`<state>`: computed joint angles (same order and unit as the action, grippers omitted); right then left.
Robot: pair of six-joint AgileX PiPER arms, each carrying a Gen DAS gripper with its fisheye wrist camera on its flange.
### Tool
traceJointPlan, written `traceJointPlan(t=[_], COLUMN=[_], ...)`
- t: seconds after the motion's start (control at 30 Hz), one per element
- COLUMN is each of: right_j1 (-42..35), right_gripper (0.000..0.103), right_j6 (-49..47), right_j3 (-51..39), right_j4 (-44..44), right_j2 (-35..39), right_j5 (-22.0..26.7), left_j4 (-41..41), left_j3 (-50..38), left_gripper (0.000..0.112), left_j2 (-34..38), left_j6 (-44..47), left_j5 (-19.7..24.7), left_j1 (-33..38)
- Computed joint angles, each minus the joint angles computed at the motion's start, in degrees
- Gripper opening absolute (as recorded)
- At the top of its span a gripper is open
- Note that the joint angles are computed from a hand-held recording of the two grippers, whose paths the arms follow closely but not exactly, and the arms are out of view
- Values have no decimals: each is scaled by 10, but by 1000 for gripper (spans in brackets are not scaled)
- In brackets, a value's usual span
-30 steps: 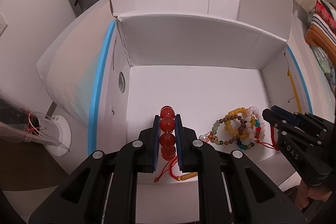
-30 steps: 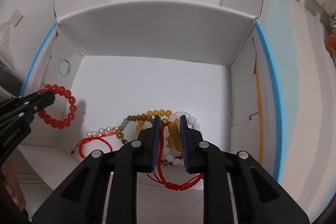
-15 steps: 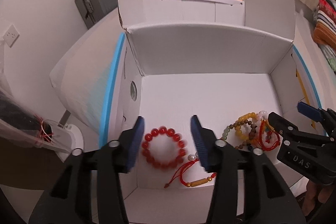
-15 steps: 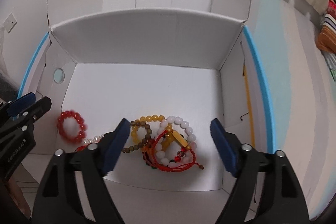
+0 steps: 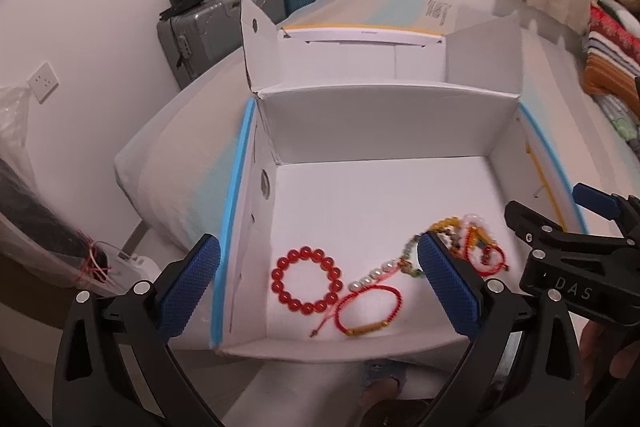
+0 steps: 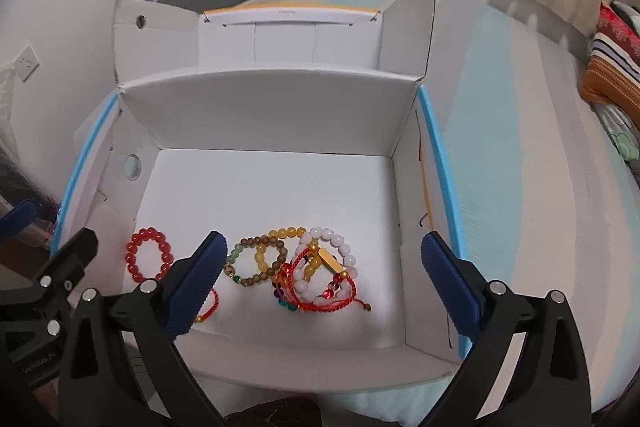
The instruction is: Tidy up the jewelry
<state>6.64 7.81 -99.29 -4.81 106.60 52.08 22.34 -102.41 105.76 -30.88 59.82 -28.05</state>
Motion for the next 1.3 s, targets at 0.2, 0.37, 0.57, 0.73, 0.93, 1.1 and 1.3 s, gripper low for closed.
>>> traceJointPlan(t=[0.2, 0.37, 0.57, 0.73, 0.93, 1.1, 1.3], right_j1=[7, 15, 11, 6, 0, -5, -12], right_gripper=[94, 94, 94, 94, 94, 94, 94], right_j6=[28, 50, 51, 38, 24, 16, 8], right_j3=[98, 178, 253, 291, 306, 307, 306], right_j4=[-15, -31, -29, -24, -10, 1, 14], right_j2=[-87, -158, -219, -247, -259, -257, -250], right_j5=[-58, -98, -122, -129, -132, -131, -133], left_j4=[-1, 26, 66, 94, 102, 97, 93], left_j3=[70, 125, 187, 240, 256, 241, 239], left_gripper=[97, 97, 97, 97, 97, 97, 97], left_j2=[-55, -94, -140, -177, -192, -183, -181], left_j6=[-33, -65, -106, -151, -172, -165, -166], left_j5=[-29, -52, -60, -64, -63, -59, -58], left_j1=[-12, -33, -70, -93, -107, -106, -105])
